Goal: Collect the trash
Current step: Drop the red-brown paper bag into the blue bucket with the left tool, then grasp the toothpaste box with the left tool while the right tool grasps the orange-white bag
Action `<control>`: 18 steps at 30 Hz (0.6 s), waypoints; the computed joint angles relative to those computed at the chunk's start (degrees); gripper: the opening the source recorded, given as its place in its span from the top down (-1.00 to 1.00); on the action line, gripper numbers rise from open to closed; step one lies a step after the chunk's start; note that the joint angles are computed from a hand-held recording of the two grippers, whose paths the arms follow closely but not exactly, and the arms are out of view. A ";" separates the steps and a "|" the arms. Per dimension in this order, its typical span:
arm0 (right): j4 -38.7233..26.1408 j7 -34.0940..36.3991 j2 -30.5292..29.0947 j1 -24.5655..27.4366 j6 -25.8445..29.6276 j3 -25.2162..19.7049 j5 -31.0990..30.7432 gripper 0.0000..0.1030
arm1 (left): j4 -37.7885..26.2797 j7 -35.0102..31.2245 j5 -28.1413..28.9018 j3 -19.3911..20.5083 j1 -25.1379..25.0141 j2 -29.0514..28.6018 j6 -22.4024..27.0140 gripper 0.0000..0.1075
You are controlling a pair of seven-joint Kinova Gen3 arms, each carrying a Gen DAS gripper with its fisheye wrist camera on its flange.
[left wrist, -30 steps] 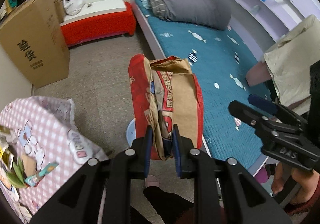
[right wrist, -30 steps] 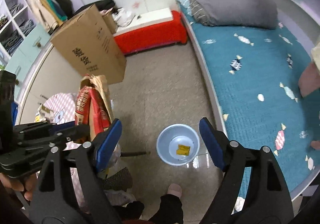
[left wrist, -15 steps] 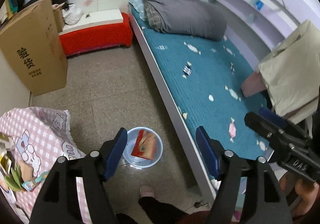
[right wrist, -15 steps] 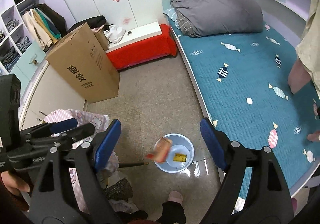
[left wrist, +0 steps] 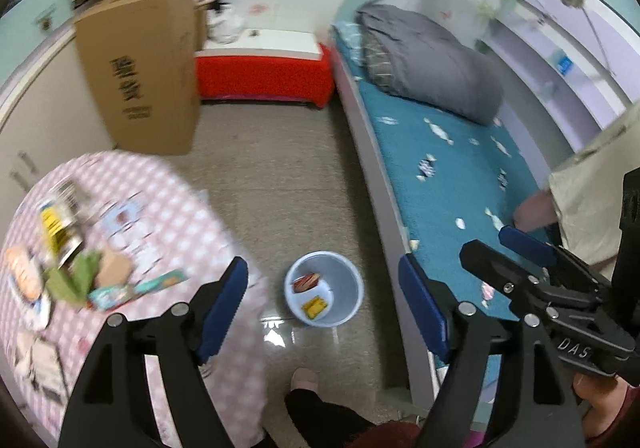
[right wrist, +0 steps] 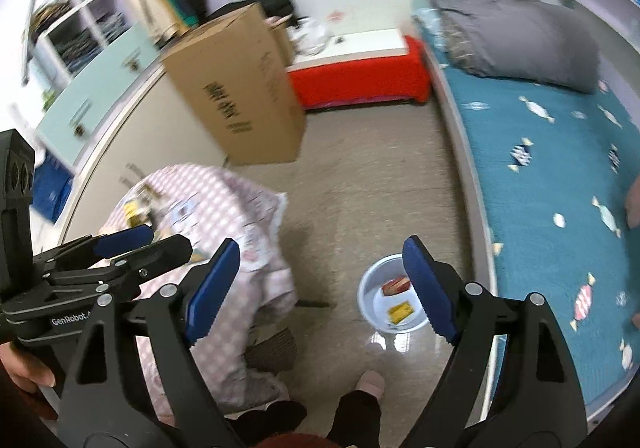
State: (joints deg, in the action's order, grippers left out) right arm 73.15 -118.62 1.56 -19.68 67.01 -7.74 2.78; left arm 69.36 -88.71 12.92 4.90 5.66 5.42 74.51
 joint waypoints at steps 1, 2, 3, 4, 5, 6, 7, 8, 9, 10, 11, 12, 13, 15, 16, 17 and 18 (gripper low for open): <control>-0.48 0.00 0.63 -0.69 -0.03 -0.62 -0.21 -0.60 | 1.61 -0.55 0.45 -1.10 -1.35 -1.40 0.18 -0.42; -1.27 -0.22 1.55 -1.75 0.14 -1.37 -0.01 -0.60 | 2.93 -1.40 1.00 -1.86 -2.42 -2.39 0.19 -0.42; -1.90 -0.28 2.31 -2.73 0.32 -1.87 0.11 -0.60 | 4.30 -2.06 1.31 -2.97 -3.83 -3.52 0.61 -0.42; -2.62 -0.56 3.15 -3.88 0.56 -2.34 0.32 -0.60 | 5.07 -2.60 1.56 -3.75 -4.92 -4.09 1.04 -0.43; -3.50 -1.08 4.19 -5.30 0.83 -2.89 0.61 -0.60 | 5.92 -3.18 1.83 -4.54 -6.04 -4.75 1.49 -0.43; -4.10 -1.63 4.91 -6.62 1.08 -3.21 0.88 -0.60 | 7.17 -4.27 2.17 -5.83 -7.66 -5.67 2.11 -0.43; -4.91 -2.27 5.84 -8.00 1.43 -3.50 1.16 -0.60 | 8.17 -5.35 2.42 -6.91 -9.10 -6.39 2.74 -0.43; -6.29 -3.21 7.19 -9.71 1.91 -3.87 1.47 -0.60 | 8.99 -6.32 2.64 -7.70 -10.26 -6.90 3.17 -0.43; -7.20 -3.88 8.14 -11.10 2.11 -3.92 1.73 -0.60 | 9.61 -7.40 2.86 -8.65 -11.56 -7.31 3.71 -0.43; -8.04 -4.48 9.02 -12.50 2.37 -3.95 2.05 -0.60 | 10.68 -9.24 3.06 -10.15 -13.34 -7.97 4.26 -0.43; -9.57 -5.33 10.48 -14.32 2.92 -4.10 2.59 -0.60 | 10.86 -10.52 3.17 -11.08 -14.69 -8.04 4.81 -0.43; -10.73 -6.06 11.59 -15.82 3.19 -3.97 2.99 -0.60 | 11.15 -11.73 3.16 -11.94 -16.03 -8.16 5.19 -0.43; -12.00 -6.82 12.76 -17.29 3.47 -3.78 3.42 -0.60 | 11.53 -13.54 3.29 -13.32 -17.83 -8.19 5.70 -0.43; -14.40 -8.34 15.15 -20.27 3.81 -3.34 4.23 -0.60 | 11.47 -16.47 3.79 -15.53 -21.21 -7.49 6.81 -0.43; -15.63 -8.95 16.29 -21.63 4.02 -3.01 4.71 -0.60 | 11.22 -17.50 3.96 -16.04 -22.64 -7.00 7.19 -0.43; -17.35 -9.80 17.79 -23.31 4.38 -2.62 5.47 -0.60 | 10.66 -18.70 4.09 -16.70 -24.25 -6.17 7.68 -0.43; -18.97 -10.33 19.14 -24.63 4.76 -2.24 5.85 -0.60 | 10.33 -19.80 4.18 -17.07 -25.71 -5.56 8.03 -0.43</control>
